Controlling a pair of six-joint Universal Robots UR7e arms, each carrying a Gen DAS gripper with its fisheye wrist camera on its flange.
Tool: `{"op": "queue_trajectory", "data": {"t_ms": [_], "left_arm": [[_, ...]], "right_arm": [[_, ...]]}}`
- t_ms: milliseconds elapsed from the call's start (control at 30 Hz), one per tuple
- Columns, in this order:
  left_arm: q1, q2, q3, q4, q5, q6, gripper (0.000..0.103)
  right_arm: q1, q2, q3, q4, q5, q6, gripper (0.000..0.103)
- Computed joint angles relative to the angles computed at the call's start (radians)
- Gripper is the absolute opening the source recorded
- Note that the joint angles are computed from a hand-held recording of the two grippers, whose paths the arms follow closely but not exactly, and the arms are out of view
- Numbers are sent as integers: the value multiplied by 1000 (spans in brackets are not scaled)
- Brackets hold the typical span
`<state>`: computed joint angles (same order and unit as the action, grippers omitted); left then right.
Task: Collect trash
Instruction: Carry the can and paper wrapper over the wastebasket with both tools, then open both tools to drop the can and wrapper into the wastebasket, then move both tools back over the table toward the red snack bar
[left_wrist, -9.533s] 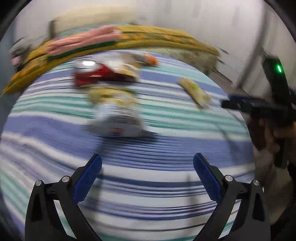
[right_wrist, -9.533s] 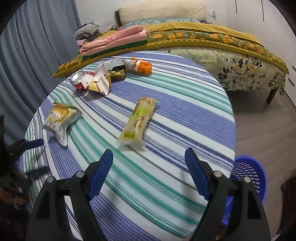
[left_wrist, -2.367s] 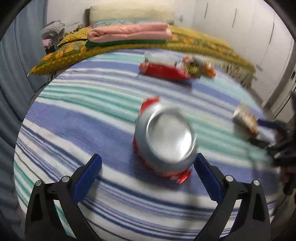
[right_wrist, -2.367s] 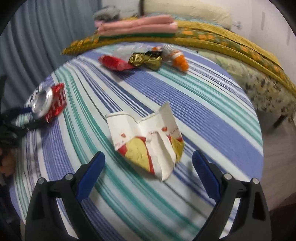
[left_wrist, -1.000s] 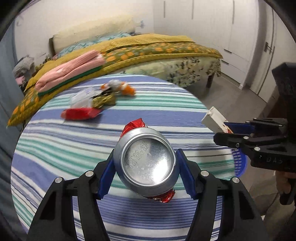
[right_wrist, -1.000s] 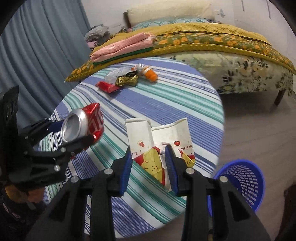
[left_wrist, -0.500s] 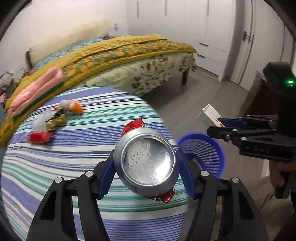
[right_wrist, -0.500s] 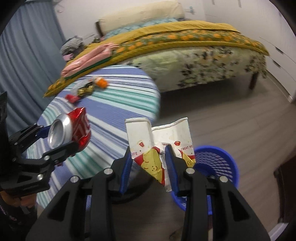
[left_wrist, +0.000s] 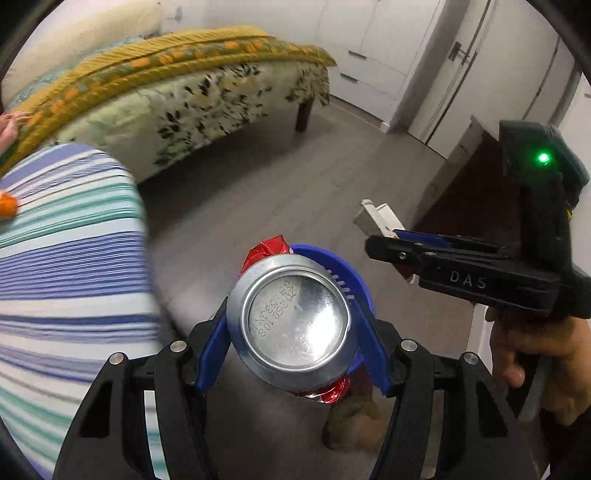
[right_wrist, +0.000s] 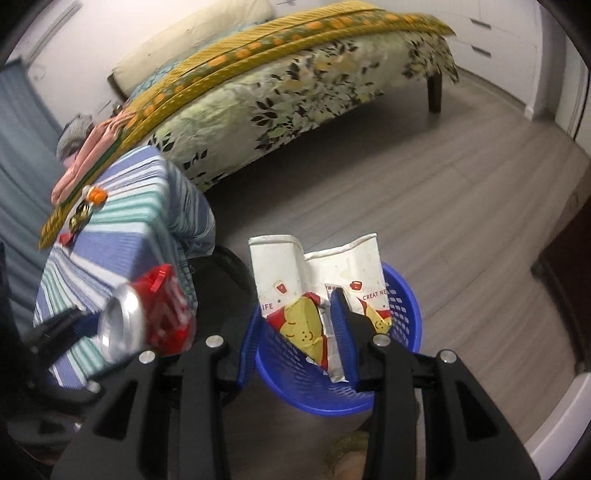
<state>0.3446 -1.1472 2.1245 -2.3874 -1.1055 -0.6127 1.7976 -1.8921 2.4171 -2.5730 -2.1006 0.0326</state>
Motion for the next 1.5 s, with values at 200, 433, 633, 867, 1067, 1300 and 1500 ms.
{"op": "queue_trajectory", "data": {"t_ms": [200,433,633,867,1067,1300,1500], "left_arm": [[36,132,-39,-78,-12,42,63],[66,202,-65,-113,-2,54,81],[20,107,-18,-94,26,37,88],[-74,-124,74,59,107,-45,93],[-109,-410,139,446,230,-285,94],[-98,-664,131,950,313,-598,95],[-39,-762,90,1198,344,-749,95]], "right_arm": [[-109,-17,18,-52,90,-34,40],[-176,-54,19,-86,130,-28,69],[-88,-17,18,-145,-19,-19,86],[135,140,35,-299,-239,-70,88],[320,367,18,-504,-336,-188,88],[460,636,-85,-555,-253,-226,88],[504,806,-181,-478,-185,-221,88]]}}
